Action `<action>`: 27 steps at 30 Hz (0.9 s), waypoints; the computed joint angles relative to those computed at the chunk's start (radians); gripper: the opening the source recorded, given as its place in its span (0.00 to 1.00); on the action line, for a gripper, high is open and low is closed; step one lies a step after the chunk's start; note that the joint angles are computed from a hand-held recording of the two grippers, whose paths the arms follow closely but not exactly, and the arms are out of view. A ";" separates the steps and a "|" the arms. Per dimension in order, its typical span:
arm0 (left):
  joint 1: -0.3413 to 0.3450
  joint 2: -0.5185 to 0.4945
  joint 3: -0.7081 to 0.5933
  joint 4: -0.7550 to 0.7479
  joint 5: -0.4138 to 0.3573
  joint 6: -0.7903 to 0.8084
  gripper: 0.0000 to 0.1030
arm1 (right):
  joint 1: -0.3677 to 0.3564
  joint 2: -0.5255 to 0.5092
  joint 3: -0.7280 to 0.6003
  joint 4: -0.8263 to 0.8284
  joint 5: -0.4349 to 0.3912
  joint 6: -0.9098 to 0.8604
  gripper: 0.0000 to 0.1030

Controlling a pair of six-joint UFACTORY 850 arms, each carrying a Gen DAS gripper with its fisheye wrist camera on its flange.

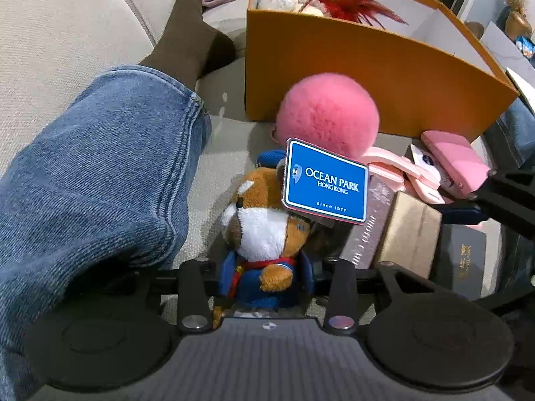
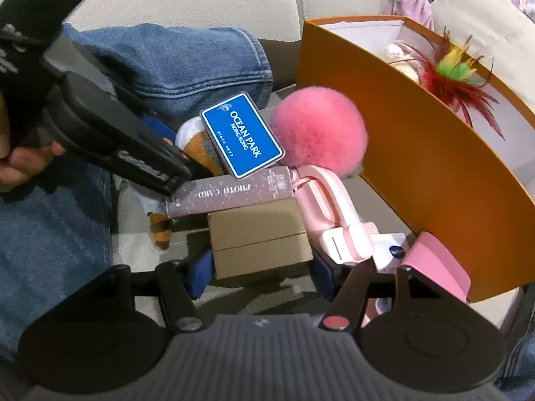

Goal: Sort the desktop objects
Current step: 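Grasp the small brown cardboard box with the right tool while the left tool lifts the plush dog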

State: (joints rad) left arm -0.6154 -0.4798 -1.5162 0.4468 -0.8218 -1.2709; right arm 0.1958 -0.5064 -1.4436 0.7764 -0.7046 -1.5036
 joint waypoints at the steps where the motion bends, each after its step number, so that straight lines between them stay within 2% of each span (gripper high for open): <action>1: -0.003 0.006 0.004 0.009 0.001 -0.011 0.42 | -0.001 0.003 0.003 0.008 0.000 -0.009 0.61; 4: -0.005 0.037 0.024 0.025 0.024 -0.046 0.41 | -0.009 0.011 0.006 0.014 -0.013 -0.028 0.61; 7: -0.013 0.064 0.031 0.067 0.015 -0.083 0.41 | -0.024 0.016 -0.007 0.034 -0.045 -0.057 0.61; 10: -0.010 0.093 0.035 0.079 0.046 -0.101 0.41 | -0.044 0.024 -0.026 0.063 -0.079 -0.086 0.61; 14: -0.020 0.110 0.004 0.150 0.025 -0.130 0.41 | -0.075 0.015 -0.087 0.105 -0.149 -0.086 0.61; 19: 0.001 0.128 -0.048 0.169 0.063 -0.074 0.41 | -0.108 0.005 -0.156 0.184 -0.213 -0.106 0.61; 22: 0.023 0.094 -0.123 0.173 0.074 -0.030 0.41 | -0.115 -0.012 -0.211 0.223 -0.209 -0.119 0.61; 25: 0.049 0.039 -0.217 0.174 0.093 0.027 0.41 | -0.117 -0.038 -0.268 0.256 -0.171 -0.130 0.61; 27: 0.074 0.001 -0.276 0.137 0.121 0.078 0.41 | -0.119 -0.080 -0.341 0.249 -0.155 -0.079 0.61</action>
State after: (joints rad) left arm -0.5413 -0.4786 -1.7922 0.5841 -0.7011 -1.1934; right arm 0.0765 -0.5862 -1.7850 1.0251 -0.8599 -1.5829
